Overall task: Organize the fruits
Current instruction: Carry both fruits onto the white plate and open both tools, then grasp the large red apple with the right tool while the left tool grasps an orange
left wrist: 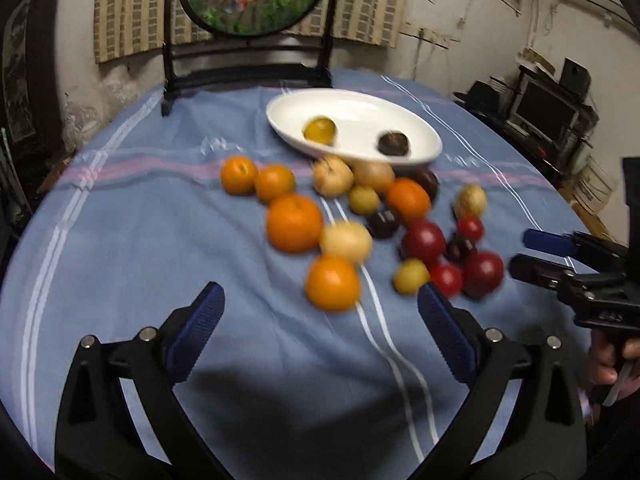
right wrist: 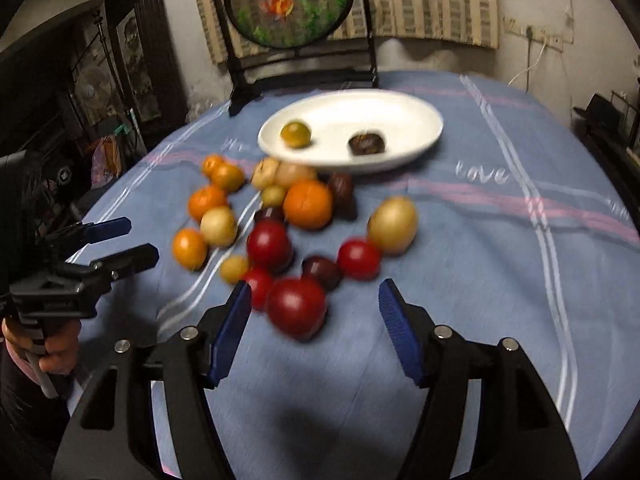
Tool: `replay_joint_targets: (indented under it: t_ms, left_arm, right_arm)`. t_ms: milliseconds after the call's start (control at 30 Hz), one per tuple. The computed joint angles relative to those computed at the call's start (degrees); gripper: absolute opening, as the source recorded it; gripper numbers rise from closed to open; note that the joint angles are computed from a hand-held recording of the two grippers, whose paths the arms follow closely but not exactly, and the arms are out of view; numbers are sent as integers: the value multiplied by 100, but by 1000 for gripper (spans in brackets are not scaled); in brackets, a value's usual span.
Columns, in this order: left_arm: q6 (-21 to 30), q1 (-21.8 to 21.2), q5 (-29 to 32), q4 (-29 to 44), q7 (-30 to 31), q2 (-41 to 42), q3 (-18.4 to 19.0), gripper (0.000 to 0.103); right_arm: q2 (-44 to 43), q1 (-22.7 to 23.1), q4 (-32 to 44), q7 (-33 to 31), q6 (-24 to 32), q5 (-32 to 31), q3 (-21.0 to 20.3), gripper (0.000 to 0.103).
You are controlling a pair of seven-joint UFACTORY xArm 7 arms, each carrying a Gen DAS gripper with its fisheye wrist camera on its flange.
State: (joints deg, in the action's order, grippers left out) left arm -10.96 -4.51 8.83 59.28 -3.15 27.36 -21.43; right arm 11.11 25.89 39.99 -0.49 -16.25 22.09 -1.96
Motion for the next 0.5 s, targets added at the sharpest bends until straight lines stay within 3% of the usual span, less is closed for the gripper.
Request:
replay_joint_targets:
  t_ms: [33, 100, 167, 233, 267, 367, 500]
  left_arm:
    - [-48, 155, 72, -89, 18, 18, -168, 99]
    - [-122, 7, 132, -142, -11, 25, 1, 99]
    - [-123, -194, 62, -170, 56, -18, 174, 99]
    - [-175, 330, 305, -210, 49, 54, -320, 99]
    - [-191, 419, 356, -220, 22, 69, -394, 99]
    - [-157, 503, 433, -197, -61, 107, -466, 99]
    - [-93, 579, 490, -148, -98, 151, -546, 99]
  right_arm:
    - [48, 178, 19, -95, -1, 147, -112, 67]
    - [140, 206, 96, -110, 50, 181, -110, 67]
    - [246, -309, 179, 234, 75, -241, 301, 66]
    - [328, -391, 229, 428, 98, -404, 336, 65]
    - [363, -543, 269, 557, 145, -557, 435, 64]
    - [454, -1420, 318, 1103, 196, -1280, 1128, 62]
    - [580, -1828, 434, 1499, 290, -1817, 1425, 57]
